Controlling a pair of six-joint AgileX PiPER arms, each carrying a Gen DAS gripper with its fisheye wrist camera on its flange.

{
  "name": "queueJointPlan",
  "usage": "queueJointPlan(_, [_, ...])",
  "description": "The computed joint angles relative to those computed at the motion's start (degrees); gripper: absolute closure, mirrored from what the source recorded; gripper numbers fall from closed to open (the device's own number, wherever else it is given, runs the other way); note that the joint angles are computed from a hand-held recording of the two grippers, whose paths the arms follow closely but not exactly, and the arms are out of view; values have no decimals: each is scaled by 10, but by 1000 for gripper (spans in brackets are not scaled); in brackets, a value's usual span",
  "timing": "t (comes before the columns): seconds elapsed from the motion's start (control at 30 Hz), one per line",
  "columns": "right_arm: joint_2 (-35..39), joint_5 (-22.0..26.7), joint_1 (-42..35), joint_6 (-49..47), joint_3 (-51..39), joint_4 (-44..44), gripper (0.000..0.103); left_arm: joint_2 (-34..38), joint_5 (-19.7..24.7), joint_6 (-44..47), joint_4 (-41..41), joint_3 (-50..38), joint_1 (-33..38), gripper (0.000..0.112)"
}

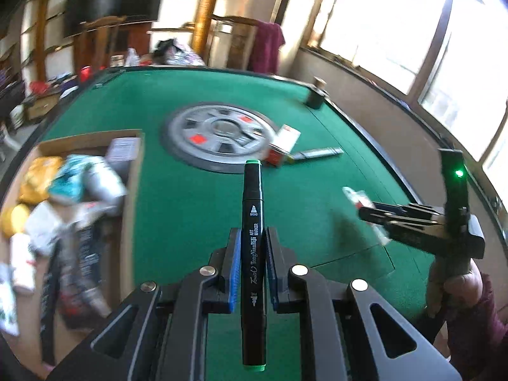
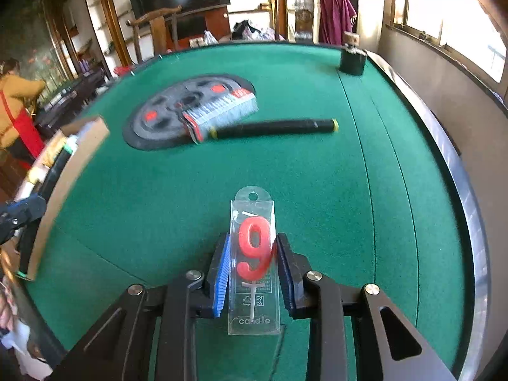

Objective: Organize objects
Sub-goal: 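Carry the candle and marker over the cardboard box with both tools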

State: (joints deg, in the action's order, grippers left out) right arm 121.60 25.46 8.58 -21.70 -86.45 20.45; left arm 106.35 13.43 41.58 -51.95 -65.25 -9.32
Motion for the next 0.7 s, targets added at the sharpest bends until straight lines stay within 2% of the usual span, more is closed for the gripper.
queueJointPlan(0.13, [-25, 16, 11, -50, -2, 65, 73, -56, -6, 114, -117, 63, 48, 98])
queueJointPlan(0.2, [-28, 37, 25, -66, -19, 90, 73, -85, -7, 141, -140, 91, 76, 98])
queueJointPlan(0.3, [-19, 72, 45, -77, -52, 118, 73, -108, -10, 138, -126, 115, 117, 98])
queueJointPlan(0.4, [7, 127, 74, -84, -107, 149, 72, -114, -8, 134, -113, 128, 155, 98])
queueJointPlan(0.5, [27, 161, 111, -73, -144, 165, 72, -109, -2, 161, -131, 138, 198, 98])
queueJointPlan(0.7, [117, 270, 177, -27, -298, 199, 72, -77, 0, 203, -161, 140, 251, 98])
